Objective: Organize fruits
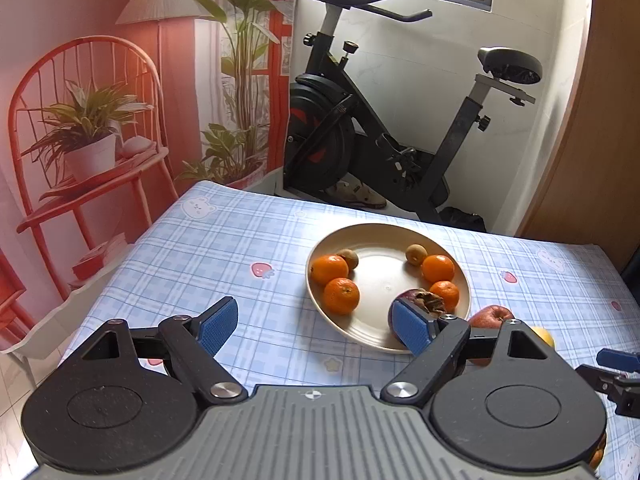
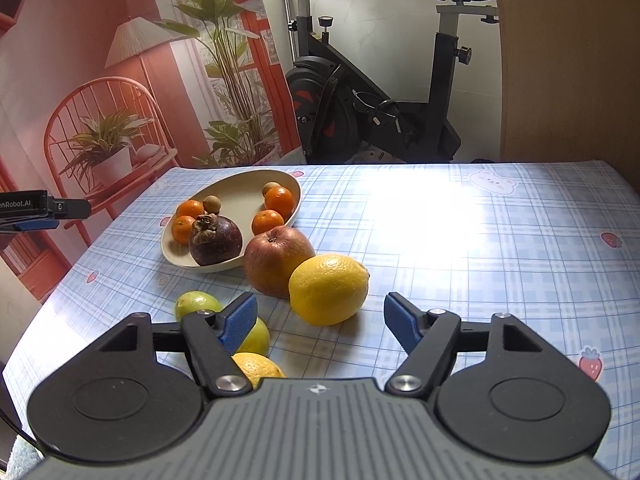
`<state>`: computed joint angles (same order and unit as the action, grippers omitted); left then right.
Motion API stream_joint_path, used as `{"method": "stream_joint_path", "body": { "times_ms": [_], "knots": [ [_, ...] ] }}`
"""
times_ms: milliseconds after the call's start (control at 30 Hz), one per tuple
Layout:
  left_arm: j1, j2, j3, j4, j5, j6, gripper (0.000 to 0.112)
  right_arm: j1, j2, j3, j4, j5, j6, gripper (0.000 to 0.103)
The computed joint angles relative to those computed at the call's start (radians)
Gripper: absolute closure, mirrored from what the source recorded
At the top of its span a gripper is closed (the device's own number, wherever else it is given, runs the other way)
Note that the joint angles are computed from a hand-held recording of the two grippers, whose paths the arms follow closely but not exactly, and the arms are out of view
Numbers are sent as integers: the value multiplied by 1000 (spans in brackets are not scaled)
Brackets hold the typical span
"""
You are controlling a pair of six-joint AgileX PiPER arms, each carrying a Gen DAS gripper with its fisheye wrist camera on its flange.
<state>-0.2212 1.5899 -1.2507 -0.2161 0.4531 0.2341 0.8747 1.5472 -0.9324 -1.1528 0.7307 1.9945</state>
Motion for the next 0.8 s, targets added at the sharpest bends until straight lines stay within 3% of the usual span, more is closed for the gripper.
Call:
{"method": "stream_joint_path", "body": {
  "times_ms": [133,567,700,800],
  "knots": [
    [-50,-11,39,48,-34,-13,26,0,-20,20,1,0,6,29],
    [-100,-43,133,-85,-68,122,36,27,-46,33,7,1,11,32],
    [-89,-41,124,-109,-59,153,39,19,-40,21,18,-31,-7,34],
    [-72,-31,109,-127,-53,165,43,-13,-29,0,50,-96,-70,42]
  ]
}}
